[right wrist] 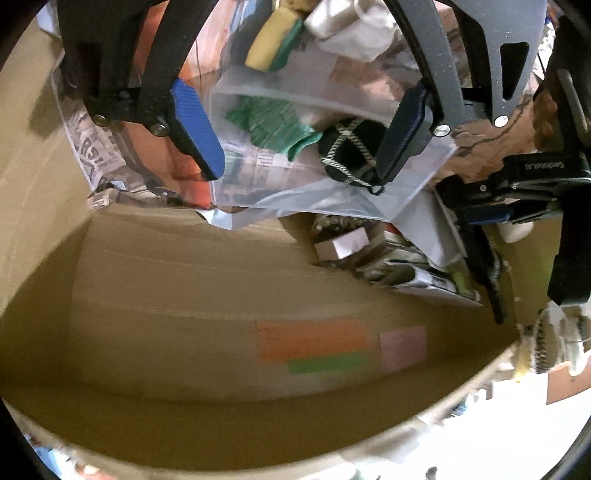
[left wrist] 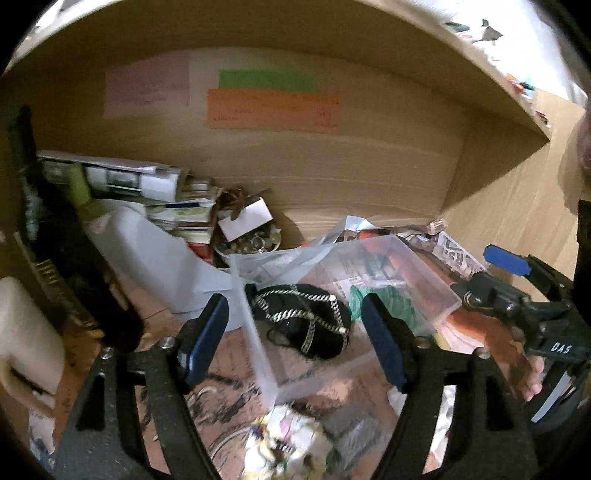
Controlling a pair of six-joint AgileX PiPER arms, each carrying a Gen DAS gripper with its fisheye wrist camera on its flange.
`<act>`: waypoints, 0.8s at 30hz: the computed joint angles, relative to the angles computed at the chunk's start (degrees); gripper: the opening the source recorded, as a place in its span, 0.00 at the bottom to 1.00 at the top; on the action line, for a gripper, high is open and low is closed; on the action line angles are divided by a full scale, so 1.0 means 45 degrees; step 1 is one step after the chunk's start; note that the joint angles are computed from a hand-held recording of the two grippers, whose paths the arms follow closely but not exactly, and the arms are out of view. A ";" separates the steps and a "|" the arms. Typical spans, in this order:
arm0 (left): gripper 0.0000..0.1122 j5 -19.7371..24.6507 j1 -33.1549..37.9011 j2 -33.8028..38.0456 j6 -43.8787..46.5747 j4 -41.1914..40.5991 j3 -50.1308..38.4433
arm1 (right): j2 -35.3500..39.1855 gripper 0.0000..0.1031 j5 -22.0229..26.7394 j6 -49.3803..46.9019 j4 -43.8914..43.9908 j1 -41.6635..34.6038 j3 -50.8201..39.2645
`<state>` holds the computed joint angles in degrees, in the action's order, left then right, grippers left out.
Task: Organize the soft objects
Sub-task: 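Open both tools to drop the items into the box and withdraw, then grasp the floral yellow-white cloth with left tool while right tool grasps white drawstring pouch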
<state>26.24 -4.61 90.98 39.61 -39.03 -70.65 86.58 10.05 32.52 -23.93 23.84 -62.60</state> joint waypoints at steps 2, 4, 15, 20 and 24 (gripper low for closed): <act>0.75 -0.0371 0.0088 -0.0577 0.0487 -0.0320 0.0787 | -0.0416 0.80 -0.0073 0.1882 -0.1796 0.0289 0.0522; 0.76 -0.0549 0.0177 -0.1147 0.0780 -0.0405 0.1514 | -0.0669 0.80 -0.0012 0.3757 -0.3500 0.0614 0.0938; 0.79 -0.0914 0.0426 -0.1354 0.2094 -0.1105 0.4015 | -0.0739 0.80 -0.0083 0.7182 -0.5826 0.1843 0.2945; 0.79 -0.0936 0.0586 -0.0313 0.1597 -0.0992 0.4108 | -0.0419 0.80 -0.0209 0.6427 -0.4796 0.2062 0.3297; 0.79 -0.0636 0.0996 0.0137 0.2440 -0.1849 0.4122 | -0.0212 0.80 -0.0521 0.4095 -0.2276 0.2004 0.3436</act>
